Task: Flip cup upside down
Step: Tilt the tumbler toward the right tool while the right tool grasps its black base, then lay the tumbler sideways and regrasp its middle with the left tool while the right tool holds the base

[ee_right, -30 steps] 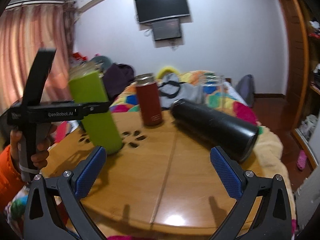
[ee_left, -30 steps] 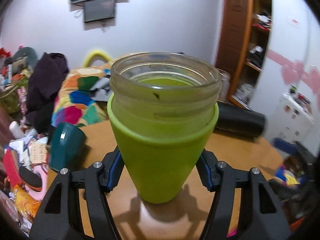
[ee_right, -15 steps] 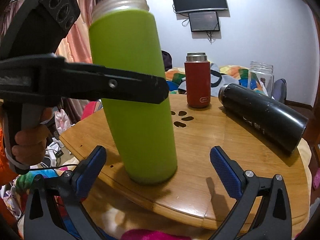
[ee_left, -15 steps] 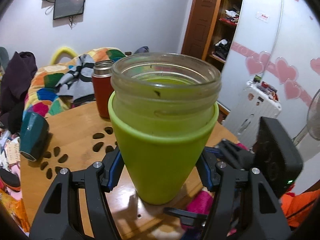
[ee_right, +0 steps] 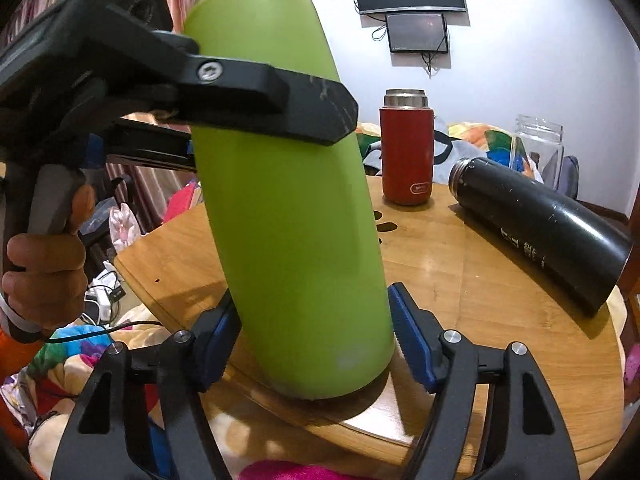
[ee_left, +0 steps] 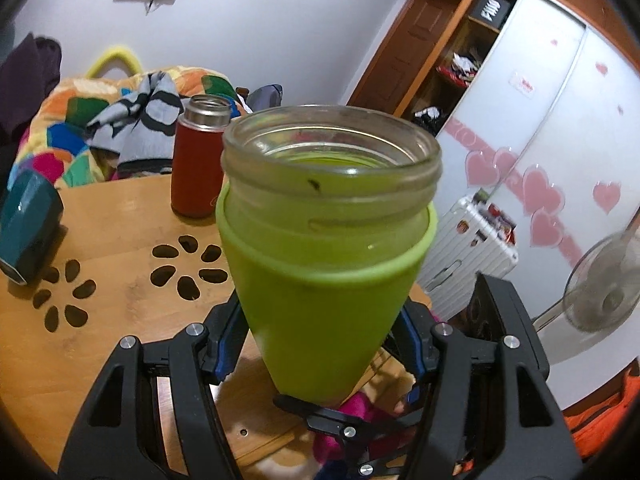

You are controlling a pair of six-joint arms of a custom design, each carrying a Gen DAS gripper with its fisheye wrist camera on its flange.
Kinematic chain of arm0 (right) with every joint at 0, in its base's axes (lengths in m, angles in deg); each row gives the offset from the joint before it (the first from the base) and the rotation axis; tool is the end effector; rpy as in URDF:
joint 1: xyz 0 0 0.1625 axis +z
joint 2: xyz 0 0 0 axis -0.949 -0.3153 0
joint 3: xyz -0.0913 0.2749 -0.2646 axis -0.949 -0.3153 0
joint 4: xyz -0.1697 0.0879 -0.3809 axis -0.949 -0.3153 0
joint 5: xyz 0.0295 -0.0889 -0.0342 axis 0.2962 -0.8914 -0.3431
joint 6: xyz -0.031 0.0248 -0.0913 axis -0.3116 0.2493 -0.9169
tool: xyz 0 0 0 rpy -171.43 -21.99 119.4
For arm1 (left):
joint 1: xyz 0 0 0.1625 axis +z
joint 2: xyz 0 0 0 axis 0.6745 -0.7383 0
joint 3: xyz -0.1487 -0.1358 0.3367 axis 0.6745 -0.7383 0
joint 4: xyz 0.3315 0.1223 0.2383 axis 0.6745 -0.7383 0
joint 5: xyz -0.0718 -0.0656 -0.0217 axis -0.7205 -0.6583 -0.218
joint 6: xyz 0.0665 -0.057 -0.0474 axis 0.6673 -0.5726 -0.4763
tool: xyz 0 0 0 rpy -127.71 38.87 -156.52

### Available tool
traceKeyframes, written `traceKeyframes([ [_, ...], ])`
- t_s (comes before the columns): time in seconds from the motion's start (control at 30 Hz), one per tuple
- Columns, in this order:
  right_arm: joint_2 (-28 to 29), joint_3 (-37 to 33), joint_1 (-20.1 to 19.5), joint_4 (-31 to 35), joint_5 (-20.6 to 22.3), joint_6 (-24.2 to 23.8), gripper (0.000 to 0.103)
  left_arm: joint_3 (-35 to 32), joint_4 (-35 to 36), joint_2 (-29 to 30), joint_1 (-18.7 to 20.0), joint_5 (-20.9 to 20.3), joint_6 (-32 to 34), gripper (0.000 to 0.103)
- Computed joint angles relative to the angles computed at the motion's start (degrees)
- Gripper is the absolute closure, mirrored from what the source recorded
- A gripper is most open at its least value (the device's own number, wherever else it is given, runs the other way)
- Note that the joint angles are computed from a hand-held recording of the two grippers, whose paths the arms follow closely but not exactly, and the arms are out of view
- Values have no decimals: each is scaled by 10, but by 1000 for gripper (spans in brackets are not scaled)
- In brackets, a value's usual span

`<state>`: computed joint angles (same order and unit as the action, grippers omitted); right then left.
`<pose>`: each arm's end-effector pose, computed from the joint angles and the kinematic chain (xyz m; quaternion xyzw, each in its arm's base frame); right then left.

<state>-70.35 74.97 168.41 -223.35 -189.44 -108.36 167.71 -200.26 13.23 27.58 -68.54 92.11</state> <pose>0.1643 -0.5676 -0.0069 0.1724 -0.8429 0.4413 0.2551 -0.1292 -0.7052 0.1142 -0.4502 -0.8884 0.0660 0.0603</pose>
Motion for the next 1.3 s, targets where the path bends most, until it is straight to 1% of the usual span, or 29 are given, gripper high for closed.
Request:
traceKeyframes([
  [0.13,4,-5,6,-2,-12,-7,36,-23,11,12,12,-24,-28,39],
  [0.2,2,-5,7,-1,-10,-9,36,-34,10,18,17,-29,-41,39],
  [0.3,3,-7,9,2,-9,-13,37,-73,42,39,31,-52,-70,38],
  [0.4,4,-11,9,8,-7,-17,38,-99,56,56,42,-60,-95,37],
  [0.6,2,-10,8,17,7,-14,39,-131,70,81,55,-50,-129,31],
  [0.73,-1,-10,5,23,14,-7,39,-157,96,99,66,-59,-155,28],
  [0.83,-1,-13,2,26,18,-6,39,-162,101,102,67,-58,-160,27],
  [0.93,-3,-12,1,29,23,-2,39,-163,104,102,64,-42,-165,24],
  [1.07,-1,-14,1,31,25,0,40,-174,123,108,67,-33,-179,20],
  [1.3,-1,-14,3,35,26,2,40,-175,137,106,66,-17,-181,18],
])
